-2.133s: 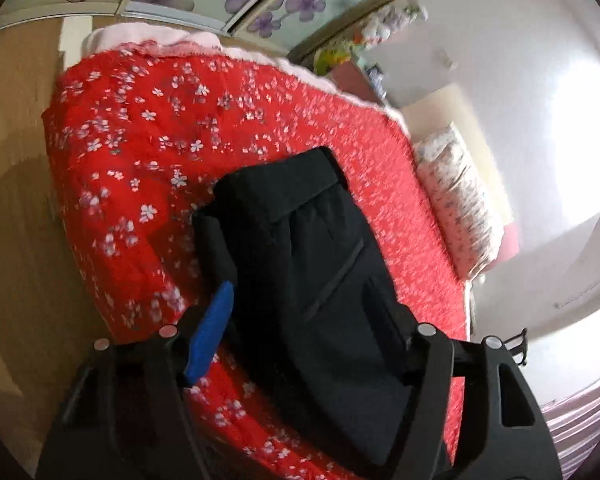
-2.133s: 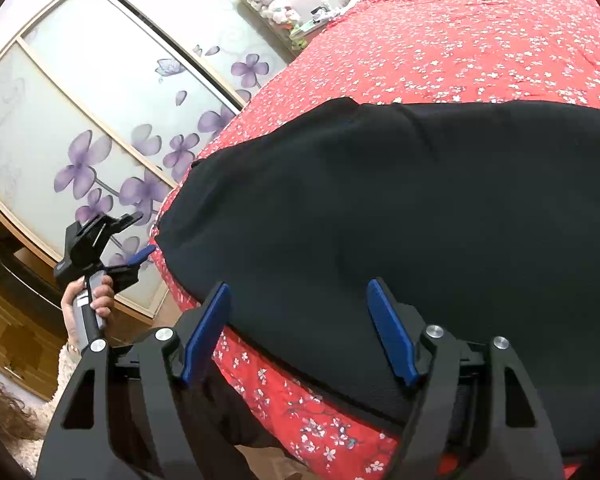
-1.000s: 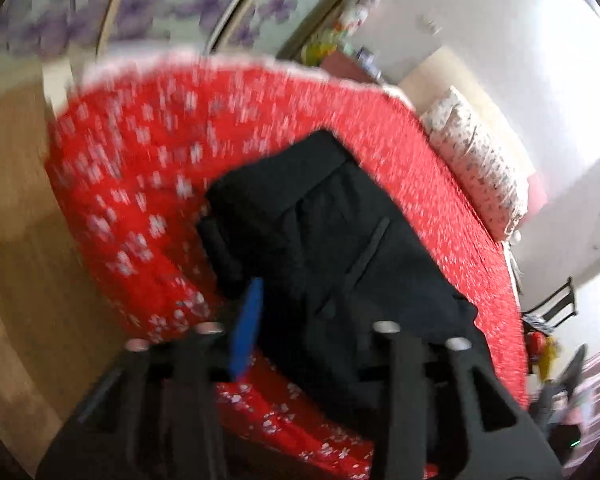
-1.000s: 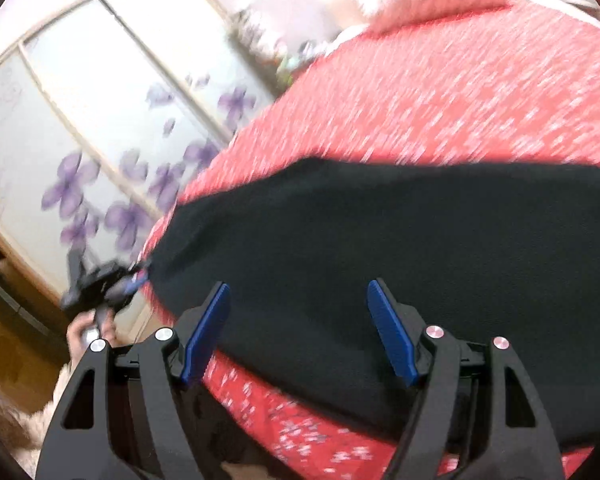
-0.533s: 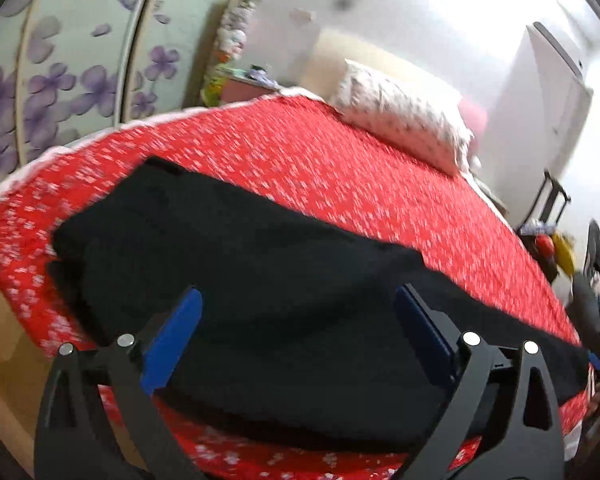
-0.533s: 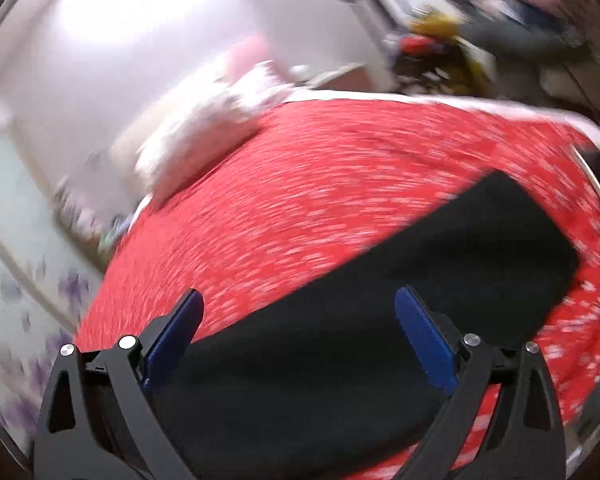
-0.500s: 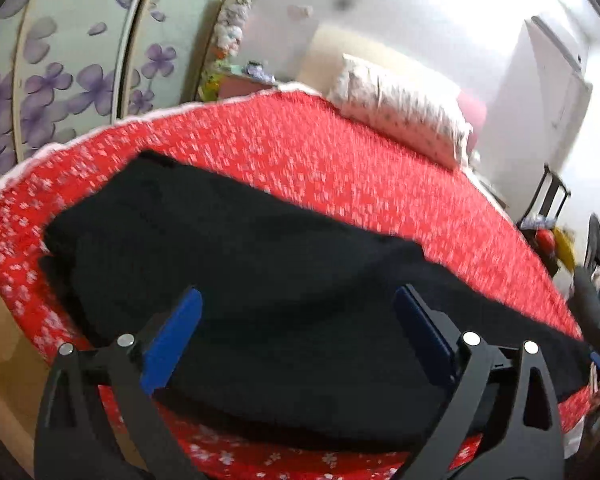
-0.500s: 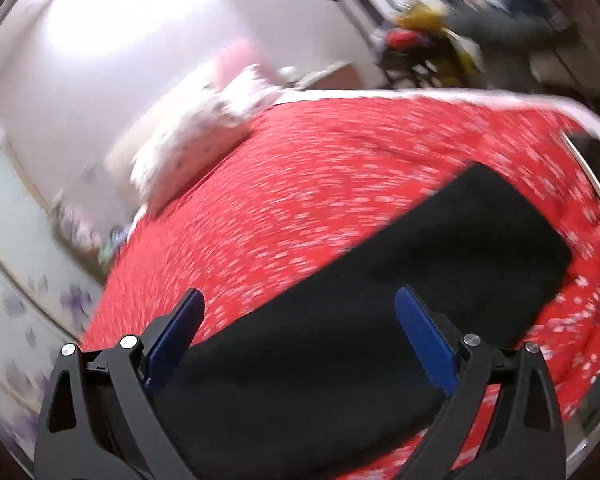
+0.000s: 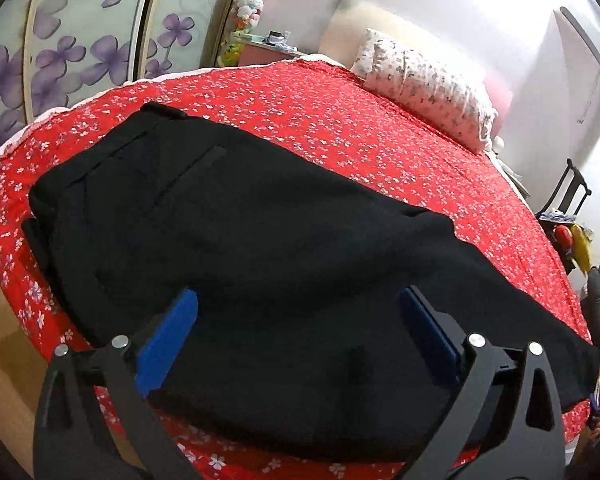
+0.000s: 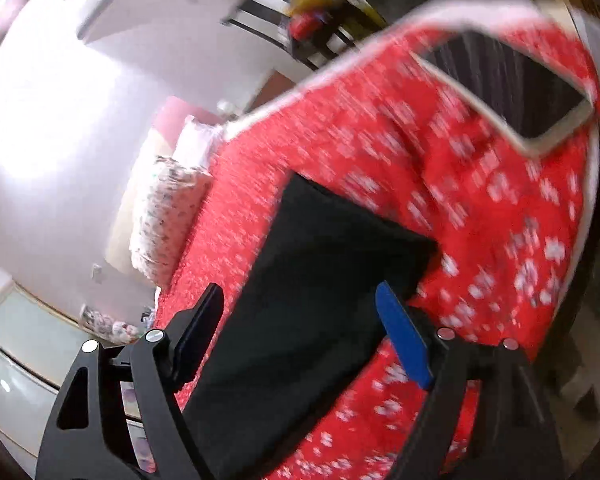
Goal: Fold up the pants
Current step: 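Lower the waistband with the left tool while the right tool grasps the leg hem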
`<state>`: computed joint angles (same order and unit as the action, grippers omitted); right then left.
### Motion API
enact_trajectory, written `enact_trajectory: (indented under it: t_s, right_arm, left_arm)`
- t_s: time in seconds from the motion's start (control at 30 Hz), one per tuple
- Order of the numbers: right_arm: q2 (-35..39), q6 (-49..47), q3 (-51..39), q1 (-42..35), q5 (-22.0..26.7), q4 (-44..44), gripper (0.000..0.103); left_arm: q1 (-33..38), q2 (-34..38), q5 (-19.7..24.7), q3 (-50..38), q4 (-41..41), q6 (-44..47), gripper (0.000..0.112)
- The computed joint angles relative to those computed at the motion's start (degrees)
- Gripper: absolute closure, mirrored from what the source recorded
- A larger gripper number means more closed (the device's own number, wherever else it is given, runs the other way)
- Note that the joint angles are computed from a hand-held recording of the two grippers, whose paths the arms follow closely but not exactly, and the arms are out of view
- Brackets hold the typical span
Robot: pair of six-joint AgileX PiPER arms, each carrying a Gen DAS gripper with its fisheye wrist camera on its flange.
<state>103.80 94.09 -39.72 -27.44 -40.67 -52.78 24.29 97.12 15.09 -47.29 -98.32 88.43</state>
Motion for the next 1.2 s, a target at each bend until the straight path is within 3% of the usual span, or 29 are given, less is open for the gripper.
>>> enact_trajectory:
  t_s: [0.2,0.33,0.43,0.5,0.57,0.63,0.7,0.8,0.87,1.1,1.17,1.2]
  right_arm:
    - [0.19,3.44,-0.51,-1.1,4.5,-3.28,0.027]
    - [0.07,6.03,-4.06,2.43,13.66,-4.55,0.028]
    - [-0.07,5.99,-4.88,4.22,17.45,-3.88,0.028]
    - [0.18,3.74,-4.5,3.66,16.21,-2.42,0.026]
    - [-0.23,-1.93,-1.95,2.35,10.76,1.7,0.025]
    - [-0.3,-6.31,0.73,-0.43,1.65,2.88,0.025]
    - [-2.0,-7.97,2.25,-1.03,-0.73,3.66,0.025]
    - [-1.64,-4.49,0.8,0.26,7.43,2.08,0.025]
    - [-0.53,-1.62,-0.32,0.54,10.3,0.9,0.031]
    - [0.17,-6.15,-3.93,5.75,20.1,6.62,0.031]
    - [0.02,-11.67,-2.38,5.53,17.71,12.16,0.053]
    - [-0.1,-12.45,-1.96,5.46,16.67,13.25,0.057]
  left_arm:
    - [-0.4,0.13,-0.82,-0.03,-0.42,-0.13,0.011]
    - [-0.92,0.0,-1.53,0.0,-0.25,-0.43,0.011]
    - [-0.98,0.08,-1.68,-0.04,-0.25,-0.14,0.011]
    - [-0.88,0.07,-1.5,0.02,-0.21,-0.01,0.011]
    - [-0.68,0.11,-1.15,0.06,-0.32,0.13,0.011]
    - [-0.24,0.19,-0.56,0.07,-0.57,0.17,0.011]
    - [-0.2,0.17,-0.44,0.13,-0.93,0.01,0.011]
    - [-0.32,0.14,-0.63,0.12,-1.05,-0.54,0.011]
    - [-0.3,0.11,-0.69,0.07,-0.58,-0.86,0.011]
    - [-0.42,0.09,-0.86,0.04,-0.2,-1.04,0.011]
    - [-0.33,0.13,-0.75,0.02,-0.01,-1.03,0.011]
    - [-0.24,0.16,-0.61,0.0,0.17,-1.09,0.011]
